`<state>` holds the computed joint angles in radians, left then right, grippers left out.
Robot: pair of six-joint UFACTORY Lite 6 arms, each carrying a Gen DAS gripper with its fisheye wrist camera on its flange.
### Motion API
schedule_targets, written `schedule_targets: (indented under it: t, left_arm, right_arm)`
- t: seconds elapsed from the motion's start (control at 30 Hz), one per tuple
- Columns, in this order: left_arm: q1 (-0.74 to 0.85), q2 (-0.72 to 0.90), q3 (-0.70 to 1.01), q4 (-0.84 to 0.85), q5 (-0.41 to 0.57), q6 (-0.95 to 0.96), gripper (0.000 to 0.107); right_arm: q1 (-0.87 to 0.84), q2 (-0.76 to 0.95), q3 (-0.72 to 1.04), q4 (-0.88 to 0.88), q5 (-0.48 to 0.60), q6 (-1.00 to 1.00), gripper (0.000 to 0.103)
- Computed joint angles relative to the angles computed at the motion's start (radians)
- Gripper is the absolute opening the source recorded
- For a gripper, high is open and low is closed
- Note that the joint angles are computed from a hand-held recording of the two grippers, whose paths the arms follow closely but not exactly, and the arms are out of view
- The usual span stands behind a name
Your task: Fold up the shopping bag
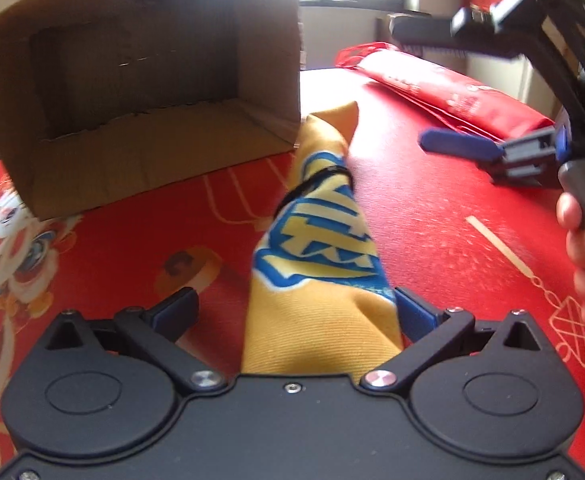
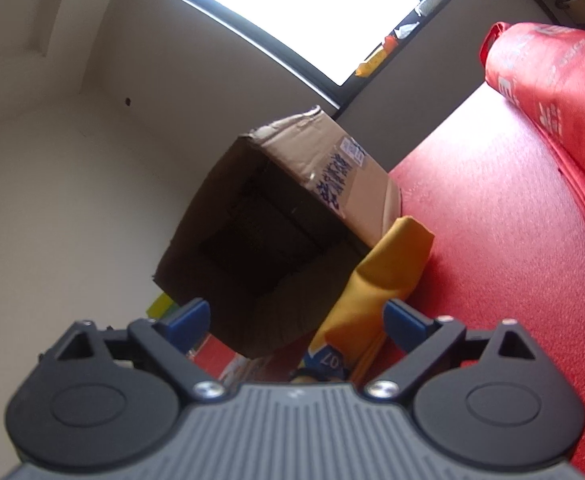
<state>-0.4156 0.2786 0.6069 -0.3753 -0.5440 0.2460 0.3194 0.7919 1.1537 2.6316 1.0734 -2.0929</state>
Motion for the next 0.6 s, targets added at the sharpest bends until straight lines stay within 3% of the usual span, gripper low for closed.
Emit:
schedule_targets:
  t: [0.33,0.5,0.6]
  left_arm:
    - [0.024,0.009,0.014,0.035,0.02,-0.06,0.103]
    - [0.028,0.023,0.022,0.039,0.015,-0.068,0.103]
    - [0.028,0.028,0.025,0.035,0.012,-0.065,0.103]
  right_arm:
    - [0.064,-0.041,0.019,0.163,-0.269,-0.159,0.102]
    - [0.133,-0.041,0.085,0.373,-0.492,-0.393,0.102]
    - [0.144,-0.03,0.112,0.39,-0.546,-0.437,0.102]
